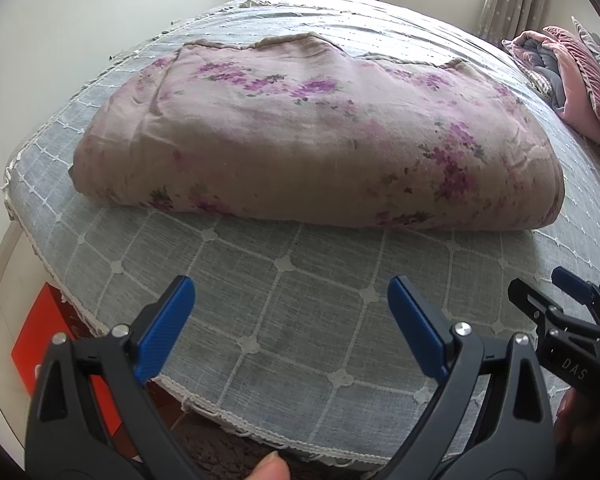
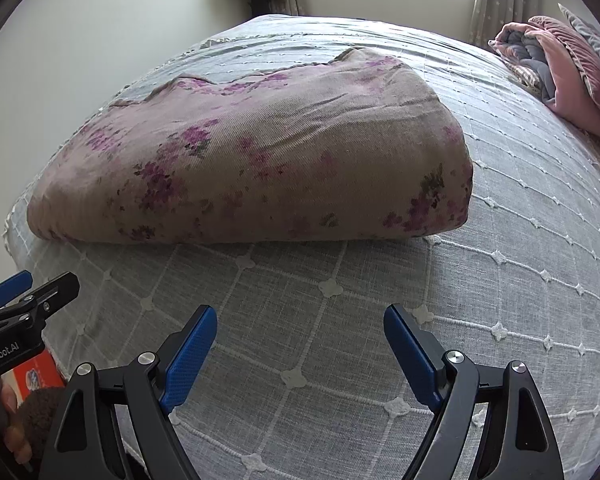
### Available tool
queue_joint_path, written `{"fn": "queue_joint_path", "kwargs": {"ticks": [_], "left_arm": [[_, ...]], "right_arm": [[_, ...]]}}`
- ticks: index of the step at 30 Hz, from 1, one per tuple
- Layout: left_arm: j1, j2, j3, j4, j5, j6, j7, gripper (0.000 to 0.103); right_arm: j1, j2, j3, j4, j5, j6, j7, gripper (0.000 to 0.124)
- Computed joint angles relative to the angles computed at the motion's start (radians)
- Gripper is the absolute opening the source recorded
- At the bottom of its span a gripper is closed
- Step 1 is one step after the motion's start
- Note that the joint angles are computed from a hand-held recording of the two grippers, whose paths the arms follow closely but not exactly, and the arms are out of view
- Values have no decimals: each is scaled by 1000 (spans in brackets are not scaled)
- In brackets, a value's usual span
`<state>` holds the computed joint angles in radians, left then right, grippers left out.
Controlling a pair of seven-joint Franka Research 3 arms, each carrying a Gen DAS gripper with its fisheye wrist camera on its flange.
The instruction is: Fold large clothes
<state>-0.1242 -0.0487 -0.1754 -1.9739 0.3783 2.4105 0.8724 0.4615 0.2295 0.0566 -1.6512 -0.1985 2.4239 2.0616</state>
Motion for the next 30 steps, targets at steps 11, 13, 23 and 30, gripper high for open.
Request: {"fn": "queue_joint_path", "kwargs": {"ticks": [11,13,23,30], "left_arm": [[-3,7,-1,6,-12,-4,8,97],[-4,8,0,7,-13,-3,10,97],[-8,18,-4,23,10,-24,-13,97],[-17,36,-8,51,15,-46,-28,97]], "right_arm": [[-3,-8,1,-13,3,3,-1,87],[-3,-9,1,-13,4,2,-2,87],[-4,-8,2,-11,4,1,-3,87],[-10,-3,4,-12,27,-2,-18,87]]}}
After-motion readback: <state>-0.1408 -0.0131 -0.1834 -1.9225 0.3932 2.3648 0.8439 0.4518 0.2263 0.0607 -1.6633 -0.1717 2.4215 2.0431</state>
